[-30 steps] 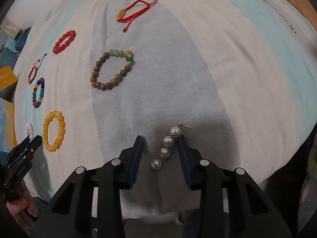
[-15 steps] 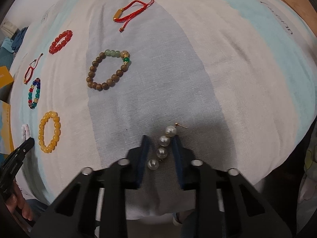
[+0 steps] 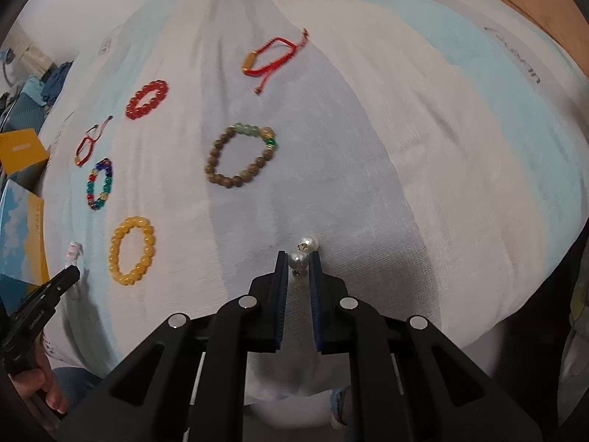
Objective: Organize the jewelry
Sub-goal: 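Grasp the white bead bracelet with the left tool while the right tool grasps the pearl earring, then carry the white bracelet and pearl earring with both tools into the white box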
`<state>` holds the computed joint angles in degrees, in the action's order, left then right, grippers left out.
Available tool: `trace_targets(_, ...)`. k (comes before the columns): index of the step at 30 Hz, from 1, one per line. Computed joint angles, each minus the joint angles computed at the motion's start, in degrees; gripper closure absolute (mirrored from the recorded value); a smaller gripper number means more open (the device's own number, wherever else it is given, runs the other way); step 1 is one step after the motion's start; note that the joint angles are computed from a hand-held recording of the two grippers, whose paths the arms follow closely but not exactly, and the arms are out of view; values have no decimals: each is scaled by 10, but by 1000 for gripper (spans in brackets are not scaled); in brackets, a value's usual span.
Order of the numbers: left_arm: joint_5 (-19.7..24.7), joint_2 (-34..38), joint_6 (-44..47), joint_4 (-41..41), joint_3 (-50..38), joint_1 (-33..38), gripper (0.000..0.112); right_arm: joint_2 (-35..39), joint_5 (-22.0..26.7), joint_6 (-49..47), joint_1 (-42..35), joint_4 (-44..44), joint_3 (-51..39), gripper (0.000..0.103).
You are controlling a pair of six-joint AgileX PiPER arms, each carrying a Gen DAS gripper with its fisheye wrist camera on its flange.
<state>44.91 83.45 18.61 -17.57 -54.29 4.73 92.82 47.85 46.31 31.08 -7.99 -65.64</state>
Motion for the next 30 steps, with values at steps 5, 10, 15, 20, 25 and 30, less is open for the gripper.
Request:
trace_targets(5,16,-27,-10,12,-6,-7,104,-11,19,9,18,-28,-19,92)
trace_targets(10,33,-42,-30,45,-21,-9,104,-14,42,18,39,-46,-45,92)
trace_targets(15,63,-58,-12,34,-40,8,103,-10,77,21,59,-59,-87,92)
trace_targets(20,95,-71,-9,32,-66,26,103,5,110,20,82,-67,-143,92)
trace_targets(25,121,-83,12,18,-90,57,103,28,136,23,107,-73,-196,92)
trace_targets(30,153,-85,27,11,-129,93,103,69,172,23,138,-81,-278,92)
